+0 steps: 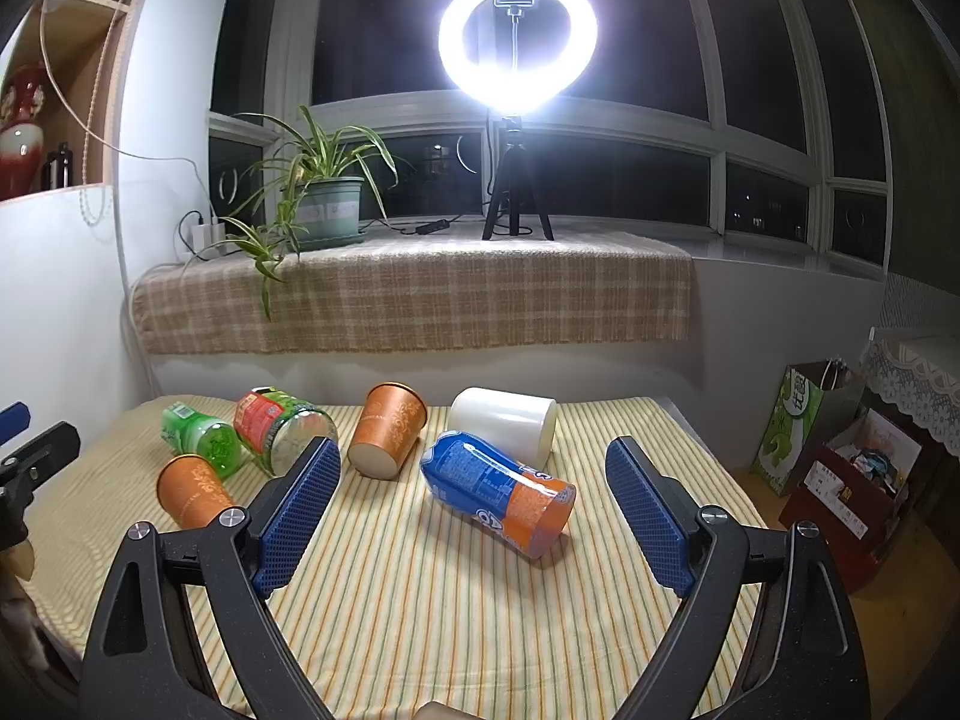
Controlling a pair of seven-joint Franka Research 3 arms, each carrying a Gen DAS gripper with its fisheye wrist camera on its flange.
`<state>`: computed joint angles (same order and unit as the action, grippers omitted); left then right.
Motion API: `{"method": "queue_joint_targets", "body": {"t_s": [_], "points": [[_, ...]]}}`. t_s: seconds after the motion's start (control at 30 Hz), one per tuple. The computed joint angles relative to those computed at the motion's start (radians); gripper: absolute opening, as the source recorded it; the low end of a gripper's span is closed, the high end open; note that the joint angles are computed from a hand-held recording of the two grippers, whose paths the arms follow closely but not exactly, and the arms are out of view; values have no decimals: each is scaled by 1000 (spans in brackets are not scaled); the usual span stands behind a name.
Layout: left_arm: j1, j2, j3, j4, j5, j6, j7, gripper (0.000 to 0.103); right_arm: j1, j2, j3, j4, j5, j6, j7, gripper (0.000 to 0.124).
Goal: Flip cup upright
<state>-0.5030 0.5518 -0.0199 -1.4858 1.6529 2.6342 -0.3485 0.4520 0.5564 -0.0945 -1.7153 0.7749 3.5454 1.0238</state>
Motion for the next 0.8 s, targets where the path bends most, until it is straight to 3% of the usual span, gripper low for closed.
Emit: {"method": "queue_joint_targets", "body": {"t_s": [0.4,0.6,0.8], "points": [[-5,5,1,-3,2,-9,-5,103,-9,1,13,2,-16,-8,10,90],[2,-16,2,-23,-16,-17,10,103,-33,15,40,24,-90,-41,48,90],[22,-63,-8,-90,-13,-58,-18,103,-157,48,180,88,-313,-118,115,90]]}}
